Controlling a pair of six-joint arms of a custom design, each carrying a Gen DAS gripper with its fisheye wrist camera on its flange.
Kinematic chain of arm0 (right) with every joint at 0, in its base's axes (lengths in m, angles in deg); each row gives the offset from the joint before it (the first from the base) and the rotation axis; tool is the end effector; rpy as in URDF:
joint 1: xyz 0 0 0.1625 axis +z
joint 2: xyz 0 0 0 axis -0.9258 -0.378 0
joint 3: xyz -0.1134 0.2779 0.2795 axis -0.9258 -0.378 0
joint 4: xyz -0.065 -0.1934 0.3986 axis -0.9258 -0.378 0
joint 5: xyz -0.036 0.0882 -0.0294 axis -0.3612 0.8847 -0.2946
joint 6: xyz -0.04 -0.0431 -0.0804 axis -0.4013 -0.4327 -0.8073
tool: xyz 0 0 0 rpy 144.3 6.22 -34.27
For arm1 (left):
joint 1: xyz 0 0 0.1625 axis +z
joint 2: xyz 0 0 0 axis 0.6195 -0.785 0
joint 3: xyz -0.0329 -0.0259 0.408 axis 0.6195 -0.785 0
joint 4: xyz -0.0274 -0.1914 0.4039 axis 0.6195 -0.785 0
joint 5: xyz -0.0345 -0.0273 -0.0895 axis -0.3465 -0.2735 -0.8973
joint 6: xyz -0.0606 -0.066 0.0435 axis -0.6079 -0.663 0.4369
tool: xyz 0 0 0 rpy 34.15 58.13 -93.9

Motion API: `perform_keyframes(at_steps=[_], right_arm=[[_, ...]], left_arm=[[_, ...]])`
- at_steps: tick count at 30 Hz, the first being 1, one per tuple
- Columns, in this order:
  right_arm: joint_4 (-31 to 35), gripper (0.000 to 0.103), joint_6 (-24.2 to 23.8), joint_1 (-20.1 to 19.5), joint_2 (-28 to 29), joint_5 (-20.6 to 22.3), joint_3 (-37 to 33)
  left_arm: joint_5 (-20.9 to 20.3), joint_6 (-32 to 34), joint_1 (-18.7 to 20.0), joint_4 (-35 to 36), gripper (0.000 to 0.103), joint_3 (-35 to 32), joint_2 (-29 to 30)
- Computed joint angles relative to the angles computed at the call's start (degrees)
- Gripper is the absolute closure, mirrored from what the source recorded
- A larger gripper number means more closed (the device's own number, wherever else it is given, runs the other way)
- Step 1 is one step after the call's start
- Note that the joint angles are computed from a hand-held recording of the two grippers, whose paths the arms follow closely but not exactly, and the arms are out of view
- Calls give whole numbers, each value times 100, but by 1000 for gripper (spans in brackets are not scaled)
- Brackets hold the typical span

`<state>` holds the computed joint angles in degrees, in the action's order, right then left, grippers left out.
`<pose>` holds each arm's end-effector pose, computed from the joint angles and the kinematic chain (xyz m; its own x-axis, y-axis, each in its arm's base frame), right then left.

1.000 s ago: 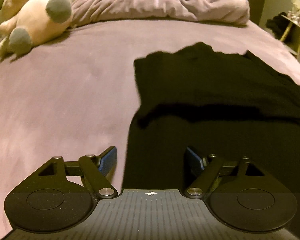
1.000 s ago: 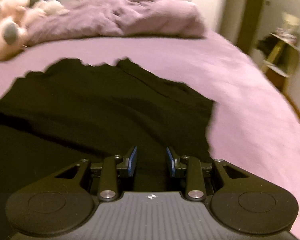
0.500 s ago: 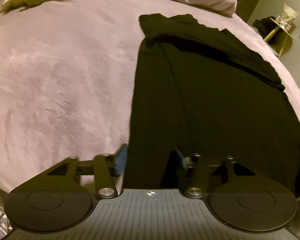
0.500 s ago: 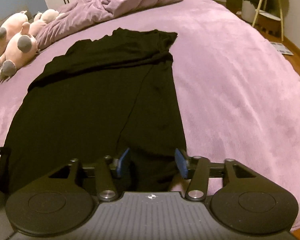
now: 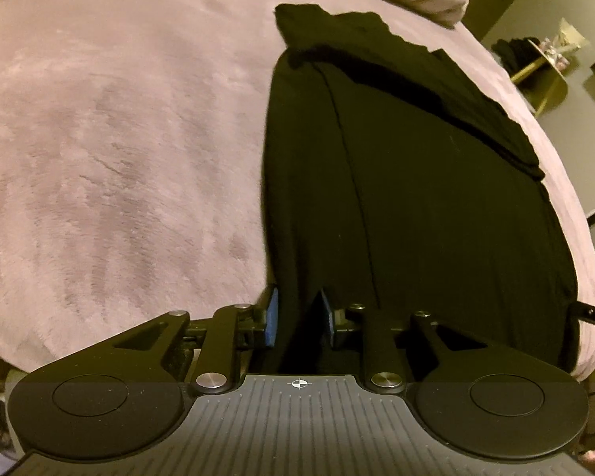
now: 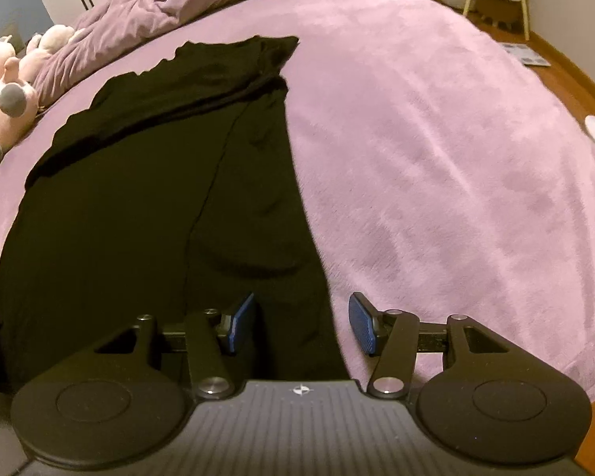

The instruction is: Fold small clothes

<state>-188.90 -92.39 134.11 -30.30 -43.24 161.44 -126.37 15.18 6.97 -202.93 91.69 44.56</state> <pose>-0.1600 -0.6498 0.4000 -0.8300 -0.1020 0.5484 -0.3555 0.8543 -0.3792 -0.2755 -0.5680 -0.0297 -0.8765 -0.2635 -0.4028 0.0269 0.8087 -0.5875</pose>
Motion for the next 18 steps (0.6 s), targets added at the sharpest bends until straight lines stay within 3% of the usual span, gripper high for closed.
perform_keyframes(at_steps=[2,7,12,13,16,18], right_arm=[[14,51,-21,13,53,-82,-58],[156,53,-50,-38,65,-59,-154],[325,79,-368,-53,87,-101,-202],[530,94,-382,-57,88,-49,-277],[1097,98,-157,-56,114,61,-505],[1726,98,279,-89,176,326,-821]], left_arm=[[-56,6,17,47,90,-14,-23],[-197,171,52,-24,94,-18,-33],[-418,214,98,-196,95,-8,-86],[-500,256,104,-329,95,14,-97],[-737,419,100,-769,95,45,-120],[-949,545,113,-1181,95,47,-122]])
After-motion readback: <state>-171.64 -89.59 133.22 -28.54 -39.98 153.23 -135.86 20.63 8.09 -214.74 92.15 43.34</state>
